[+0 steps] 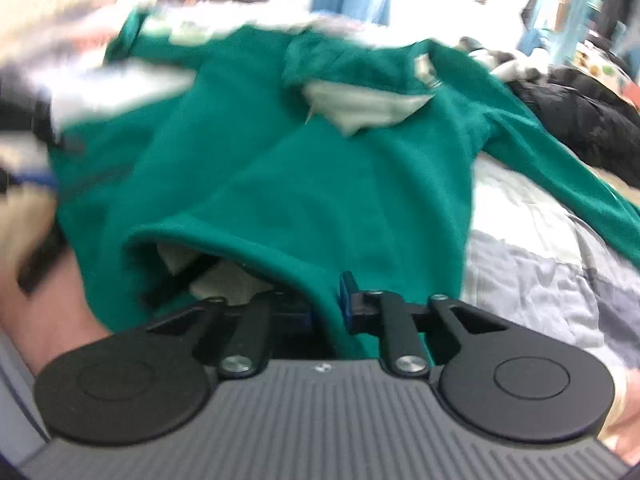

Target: Fold large clothes

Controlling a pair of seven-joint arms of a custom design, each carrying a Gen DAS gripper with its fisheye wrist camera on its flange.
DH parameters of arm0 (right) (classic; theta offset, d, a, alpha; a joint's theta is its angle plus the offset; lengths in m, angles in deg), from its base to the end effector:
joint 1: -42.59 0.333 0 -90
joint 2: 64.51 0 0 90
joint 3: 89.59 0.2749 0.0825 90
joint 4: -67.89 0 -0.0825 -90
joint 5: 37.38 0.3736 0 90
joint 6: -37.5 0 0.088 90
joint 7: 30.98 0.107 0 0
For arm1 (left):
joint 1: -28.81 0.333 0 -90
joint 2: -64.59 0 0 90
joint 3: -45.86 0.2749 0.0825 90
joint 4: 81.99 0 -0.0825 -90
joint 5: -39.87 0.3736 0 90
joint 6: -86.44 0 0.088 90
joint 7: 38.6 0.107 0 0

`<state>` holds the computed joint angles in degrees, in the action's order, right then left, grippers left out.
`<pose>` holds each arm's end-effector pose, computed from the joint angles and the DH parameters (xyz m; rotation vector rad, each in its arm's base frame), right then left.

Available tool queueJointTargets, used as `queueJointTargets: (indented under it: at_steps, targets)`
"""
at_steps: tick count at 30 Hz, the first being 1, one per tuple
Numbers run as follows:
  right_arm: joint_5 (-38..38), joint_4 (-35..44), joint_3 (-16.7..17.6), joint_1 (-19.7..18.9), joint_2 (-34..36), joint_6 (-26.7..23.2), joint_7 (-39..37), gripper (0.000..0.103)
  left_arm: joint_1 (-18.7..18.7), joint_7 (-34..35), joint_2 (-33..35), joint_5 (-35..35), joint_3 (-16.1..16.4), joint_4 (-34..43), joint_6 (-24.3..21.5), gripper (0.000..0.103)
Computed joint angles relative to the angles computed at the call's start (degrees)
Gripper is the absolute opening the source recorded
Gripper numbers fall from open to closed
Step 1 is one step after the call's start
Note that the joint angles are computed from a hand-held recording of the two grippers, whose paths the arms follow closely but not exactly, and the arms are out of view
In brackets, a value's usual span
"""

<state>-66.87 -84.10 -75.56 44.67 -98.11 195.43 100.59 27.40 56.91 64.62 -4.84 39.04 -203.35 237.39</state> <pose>0.3985 0.1373 0.4616 -1.7823 1.8201 -0.8561 0.5667 -0.0642 0.4279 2.3709 -1.6485 1.0883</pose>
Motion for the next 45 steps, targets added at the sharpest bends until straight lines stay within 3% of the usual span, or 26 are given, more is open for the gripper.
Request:
queueJointTargets:
  at_steps: [6,9,14,18,24,26,29,37,39,41,44,45]
  targets:
    - [-3.4,-6.4,6.7,-12.8,-12.1,10.2,15.5,0.010,0.3,7.3,-1.3,-10.3,0.7,-0.7,-5.0,0.059]
    - [-2.0,-8.0,8.6,-17.7,-16.2,11.1,19.9,0.010,-0.1,8.9,-2.4,-11.3,0.6,-1.7,-4.7,0.059]
    - [2.2,-11.0,9.6,-21.2,-21.7,9.3,25.8,0.009,-0.8,8.4,-2.7,-9.7,0.6,-1.9,-5.0,0.059]
    - [4.2,-12.4,10.3,-23.0,-24.3,6.3,31.3,0.009,-0.6,9.0,-1.7,-10.9,1.0,-0.6,-8.6,0.059]
    - [2.4,-13.3,12.2,-26.6,-27.0,5.2,38.3,0.009,1.1,13.6,1.5,-21.6,1.1,1.5,-17.2,0.059]
    - [2.2,-13.6,10.9,-26.7,-26.9,4.4,39.1,0.009,1.8,15.3,2.5,-25.4,0.8,2.1,-19.2,0.059]
    - [3.7,-14.0,6.7,-24.2,-25.9,1.8,38.9,0.010,1.9,15.6,3.2,-26.4,-0.1,2.4,-18.5,0.059]
    - [6.1,-12.6,-0.1,-17.4,-21.5,-1.8,34.7,0.015,0.2,11.2,4.1,-14.6,-1.8,3.8,-13.5,0.062]
    - [8.1,-13.0,-2.8,-15.1,-21.4,-2.2,32.9,0.024,-0.4,10.5,4.2,-11.4,-2.1,3.9,-12.3,0.063]
    - [10.1,-13.5,-4.5,-13.1,-21.7,-1.9,31.6,0.043,-0.7,11.1,4.2,-11.0,-2.5,3.6,-11.7,0.064]
    - [11.3,-14.3,-3.8,-12.8,-23.6,-1.7,30.6,0.066,-0.5,12.5,5.1,-13.8,-2.7,4.0,-12.6,0.065]
    - [11.3,-14.8,-3.0,-13.3,-24.8,-1.5,30.9,0.069,-0.4,12.6,5.4,-15.0,-2.8,4.0,-12.6,0.065]
